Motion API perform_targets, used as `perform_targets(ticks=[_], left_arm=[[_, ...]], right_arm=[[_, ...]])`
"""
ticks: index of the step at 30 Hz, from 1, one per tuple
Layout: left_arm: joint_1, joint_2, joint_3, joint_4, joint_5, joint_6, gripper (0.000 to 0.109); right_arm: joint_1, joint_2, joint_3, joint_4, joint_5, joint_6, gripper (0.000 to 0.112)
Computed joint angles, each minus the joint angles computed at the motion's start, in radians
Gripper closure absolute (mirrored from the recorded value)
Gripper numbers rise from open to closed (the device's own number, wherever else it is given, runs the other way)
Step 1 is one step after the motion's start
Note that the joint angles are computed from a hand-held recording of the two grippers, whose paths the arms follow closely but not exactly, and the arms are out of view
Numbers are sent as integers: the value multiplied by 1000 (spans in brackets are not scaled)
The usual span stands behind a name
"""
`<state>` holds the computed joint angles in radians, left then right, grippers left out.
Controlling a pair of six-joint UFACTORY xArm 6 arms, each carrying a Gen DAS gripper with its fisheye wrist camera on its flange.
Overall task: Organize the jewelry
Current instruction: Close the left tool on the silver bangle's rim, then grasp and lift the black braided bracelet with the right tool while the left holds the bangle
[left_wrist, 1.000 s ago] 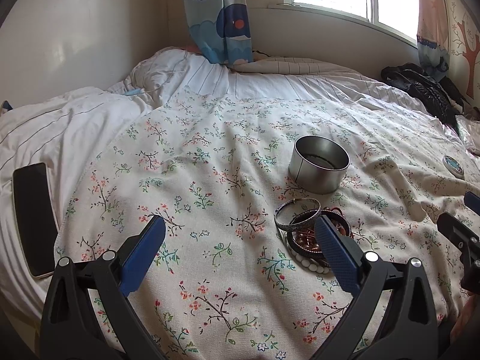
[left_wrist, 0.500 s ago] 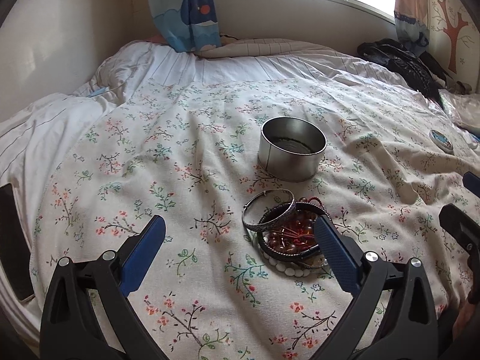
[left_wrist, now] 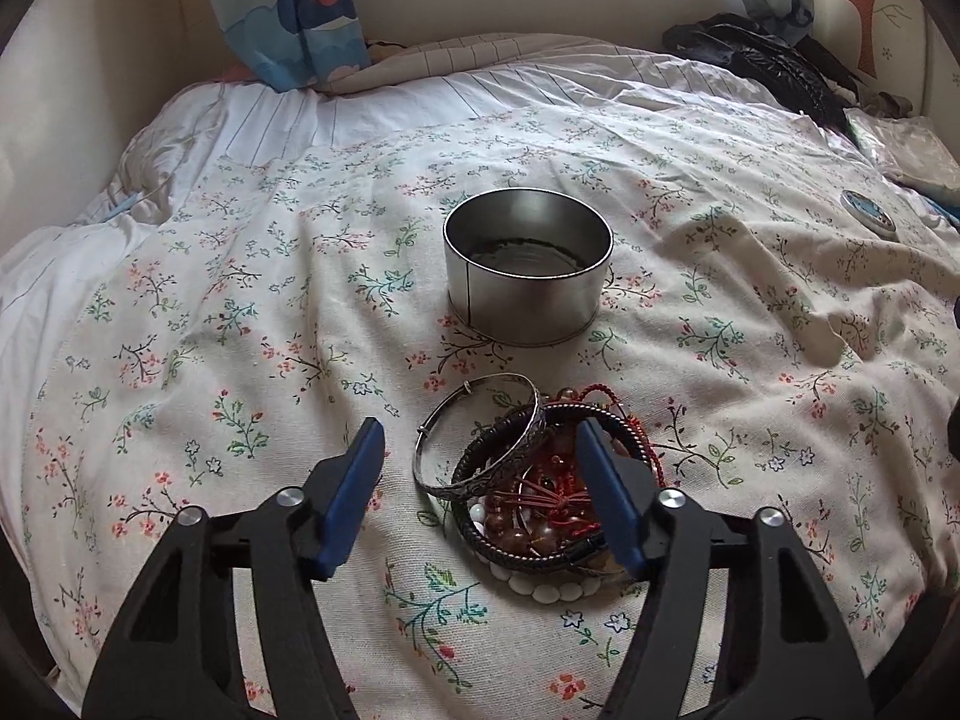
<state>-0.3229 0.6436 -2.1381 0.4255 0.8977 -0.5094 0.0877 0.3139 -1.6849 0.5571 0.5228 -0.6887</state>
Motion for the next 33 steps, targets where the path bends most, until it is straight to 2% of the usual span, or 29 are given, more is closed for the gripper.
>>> perform_targets(ticks=[2,5,8,11,16,19,23,27,30,31,33], left_arm=[[1,23,-30,-27,13,33,59],[10,57,-75,-107,34,94,89],[11,53,-65,-123,19,113,106],[26,-5,23,-122,-56,56,106],[72,-93,159,-157,-166,-49,106],[95,-124,210,-176,-210,-92,106],[116,-140,236,-200,-238,-120,106],[121,-141,238,-207,-241,-124,106],[119,-140,235,-208,-238,-118,106],[119,-138,232,-206,-237,-117,106],[118,-137,231,-211,-236,-113,106]], right_arm=[[-1,4,-6,-15,7,6,15],[-3,6,-10,6,16,2,15],[-4,18,-27,12,38,15,15],[7,36,-51,-11,71,2,15],[49,126,-163,-38,196,-61,15],[72,209,-278,-24,327,-80,15],[119,249,-313,-61,343,-114,15],[139,297,-383,-98,402,-100,15],[136,389,-520,-110,464,-75,15],[132,403,-545,-97,483,-72,17],[126,426,-583,-85,515,-64,37]])
